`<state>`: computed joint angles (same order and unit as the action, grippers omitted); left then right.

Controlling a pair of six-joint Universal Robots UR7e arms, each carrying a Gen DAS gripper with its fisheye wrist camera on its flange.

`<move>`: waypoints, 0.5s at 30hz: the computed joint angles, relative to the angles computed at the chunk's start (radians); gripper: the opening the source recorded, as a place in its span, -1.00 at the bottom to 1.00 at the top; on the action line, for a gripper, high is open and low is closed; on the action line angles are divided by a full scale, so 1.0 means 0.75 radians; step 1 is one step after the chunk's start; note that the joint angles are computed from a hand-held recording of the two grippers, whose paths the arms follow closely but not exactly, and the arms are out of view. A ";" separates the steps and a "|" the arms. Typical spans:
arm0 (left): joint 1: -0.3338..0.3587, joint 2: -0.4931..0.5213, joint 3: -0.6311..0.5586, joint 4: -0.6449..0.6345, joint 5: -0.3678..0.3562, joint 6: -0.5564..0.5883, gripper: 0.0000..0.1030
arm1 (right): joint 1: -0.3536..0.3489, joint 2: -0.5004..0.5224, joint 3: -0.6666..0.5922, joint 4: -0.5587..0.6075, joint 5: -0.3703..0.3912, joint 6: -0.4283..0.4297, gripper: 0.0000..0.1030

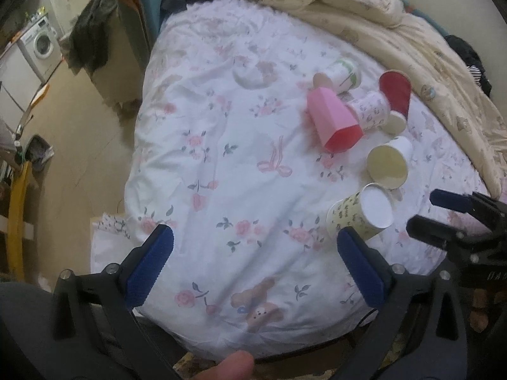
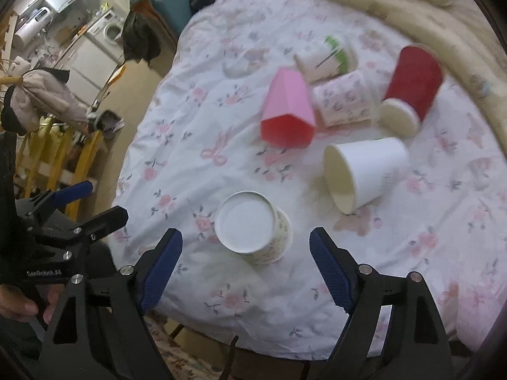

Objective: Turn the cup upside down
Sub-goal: 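Open the right gripper and pull it back from the cup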

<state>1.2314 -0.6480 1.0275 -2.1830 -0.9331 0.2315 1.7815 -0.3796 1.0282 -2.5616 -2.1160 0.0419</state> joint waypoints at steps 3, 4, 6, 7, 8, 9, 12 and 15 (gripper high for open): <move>-0.008 -0.036 0.075 -0.093 -0.009 0.028 0.99 | 0.029 -0.032 0.100 -0.137 -0.086 -0.005 0.65; -0.010 -0.050 0.102 -0.113 -0.015 0.025 0.99 | 0.034 -0.043 0.132 -0.174 -0.098 0.004 0.66; -0.014 -0.084 0.174 -0.184 -0.022 0.031 0.99 | 0.043 -0.066 0.205 -0.271 -0.119 0.033 0.80; -0.017 -0.101 0.215 -0.221 -0.021 0.038 0.99 | 0.048 -0.074 0.241 -0.328 -0.135 0.041 0.85; -0.020 -0.113 0.247 -0.254 -0.021 0.046 0.99 | 0.050 -0.082 0.280 -0.393 -0.144 0.042 0.90; -0.024 -0.122 0.275 -0.288 -0.015 0.058 0.99 | 0.054 -0.081 0.294 -0.429 -0.159 0.039 0.91; -0.034 -0.145 0.348 -0.435 -0.006 0.100 0.99 | 0.064 -0.071 0.308 -0.502 -0.208 0.018 0.98; -0.037 -0.138 0.350 -0.492 -0.005 0.117 0.99 | 0.067 -0.063 0.318 -0.563 -0.231 -0.002 0.99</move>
<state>1.2033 -0.7518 1.2900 -2.5522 -0.9367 0.3194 1.8315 -0.4267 1.2667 -2.9840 -2.2895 0.0405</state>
